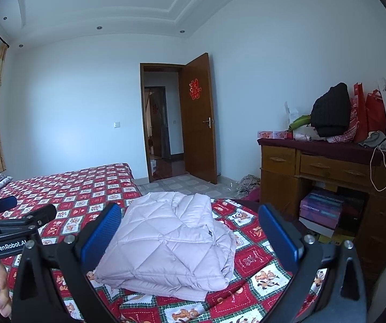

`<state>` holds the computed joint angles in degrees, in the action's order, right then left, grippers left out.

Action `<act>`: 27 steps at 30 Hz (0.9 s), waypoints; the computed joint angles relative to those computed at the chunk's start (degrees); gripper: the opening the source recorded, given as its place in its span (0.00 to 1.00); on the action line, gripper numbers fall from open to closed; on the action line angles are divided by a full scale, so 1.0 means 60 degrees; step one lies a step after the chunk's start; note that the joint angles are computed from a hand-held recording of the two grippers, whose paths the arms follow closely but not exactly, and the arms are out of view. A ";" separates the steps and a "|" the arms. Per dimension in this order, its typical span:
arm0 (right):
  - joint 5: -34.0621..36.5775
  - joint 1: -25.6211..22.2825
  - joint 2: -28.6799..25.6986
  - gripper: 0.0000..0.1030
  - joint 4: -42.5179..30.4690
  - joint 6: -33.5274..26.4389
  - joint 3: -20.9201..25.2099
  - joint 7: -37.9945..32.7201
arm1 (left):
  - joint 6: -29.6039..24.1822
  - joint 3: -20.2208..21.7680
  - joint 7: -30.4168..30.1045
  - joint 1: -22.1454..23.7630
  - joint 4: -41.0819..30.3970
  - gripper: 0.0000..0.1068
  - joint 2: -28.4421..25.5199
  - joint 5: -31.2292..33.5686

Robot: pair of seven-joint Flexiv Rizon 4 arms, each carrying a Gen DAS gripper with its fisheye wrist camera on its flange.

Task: Fold large clothes

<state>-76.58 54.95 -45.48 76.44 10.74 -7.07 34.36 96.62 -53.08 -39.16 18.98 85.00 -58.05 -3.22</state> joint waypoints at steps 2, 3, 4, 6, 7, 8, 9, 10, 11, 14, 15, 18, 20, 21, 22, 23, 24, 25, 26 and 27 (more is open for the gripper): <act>-0.0010 0.0002 -0.0003 1.00 0.0003 0.0005 0.0000 0.0017 | -0.0022 0.0053 -0.0018 -0.0032 -0.0021 0.96 0.0017 -0.0022; -0.0008 0.0007 -0.0009 1.00 -0.0009 -0.0011 -0.0004 0.0010 | -0.0027 0.0064 -0.0024 -0.0045 -0.0026 0.96 0.0021 -0.0032; 0.0002 -0.0001 -0.0004 1.00 -0.0004 -0.0004 0.0001 0.0008 | -0.0041 0.0066 -0.0021 -0.0047 -0.0030 0.96 0.0021 -0.0038; -0.0016 -0.0008 0.0010 1.00 0.0023 0.0026 0.0003 0.0029 | -0.0045 0.0074 -0.0015 -0.0055 -0.0033 0.96 0.0024 -0.0052; -0.0013 -0.0005 0.0008 1.00 0.0014 0.0020 0.0004 0.0031 | -0.0028 0.0093 -0.0011 -0.0072 -0.0045 0.96 0.0024 -0.0055; -0.0009 -0.0003 0.0003 1.00 0.0007 0.0005 0.0001 0.0023 | -0.0011 0.0105 -0.0010 -0.0079 -0.0048 0.96 0.0026 -0.0052; -0.0016 -0.0006 0.0007 1.00 0.0014 0.0013 0.0001 0.0024 | 0.0022 0.0119 -0.0016 -0.0090 -0.0047 0.96 0.0026 -0.0045; -0.0022 -0.0011 0.0015 1.00 0.0029 0.0022 0.0003 0.0025 | 0.0057 0.0124 -0.0015 -0.0096 -0.0051 0.96 0.0018 -0.0024; -0.0011 -0.0007 0.0009 1.00 0.0015 0.0002 0.0003 0.0011 | 0.0089 0.0108 -0.0013 -0.0088 -0.0047 0.96 0.0002 0.0007; -0.0015 0.0011 0.0006 1.00 0.0016 -0.0036 0.0001 0.0043 | 0.0168 0.0067 -0.0059 -0.0067 -0.0050 0.96 -0.0035 0.0089; -0.0012 0.0019 -0.0003 1.00 -0.0002 -0.0051 -0.0001 0.0047 | 0.0183 0.0064 -0.0090 -0.0062 -0.0044 0.96 -0.0031 0.0110; 0.0012 0.0037 -0.0037 1.00 -0.0055 -0.0079 -0.0006 0.0038 | 0.0211 0.0078 -0.0141 -0.0075 -0.0084 0.96 -0.0049 0.0185; 0.0020 0.0043 -0.0032 1.00 -0.0045 -0.0085 -0.0005 0.0035 | 0.0266 0.0093 -0.0178 -0.0089 -0.0110 0.96 -0.0062 0.0230; 0.0021 0.0045 -0.0032 1.00 -0.0050 -0.0085 -0.0005 0.0027 | 0.0304 0.0094 -0.0206 -0.0089 -0.0108 0.96 -0.0064 0.0258; 0.0013 0.0044 -0.0029 1.00 -0.0042 -0.0079 -0.0008 0.0035 | 0.0357 0.0083 -0.0231 -0.0084 -0.0113 0.96 -0.0080 0.0300; 0.0019 0.0047 -0.0032 1.00 -0.0048 -0.0087 -0.0007 0.0031 | 0.0390 0.0070 -0.0257 -0.0077 -0.0119 0.96 -0.0095 0.0348; 0.0022 0.0050 -0.0033 1.00 -0.0055 -0.0096 -0.0008 0.0013 | 0.0415 0.0061 -0.0287 -0.0071 -0.0114 0.96 -0.0098 0.0395; 0.0026 0.0057 -0.0039 1.00 -0.0063 -0.0114 -0.0011 0.0006 | 0.0424 0.0043 -0.0302 -0.0056 -0.0110 0.96 -0.0109 0.0452; 0.0027 0.0056 -0.0040 1.00 -0.0063 -0.0112 -0.0012 0.0009 | 0.0421 0.0036 -0.0306 -0.0046 -0.0105 0.96 -0.0113 0.0507; 0.0034 0.0054 -0.0042 1.00 -0.0063 -0.0106 -0.0008 0.0027 | 0.0409 0.0057 -0.0319 -0.0056 -0.0111 0.96 -0.0100 0.0537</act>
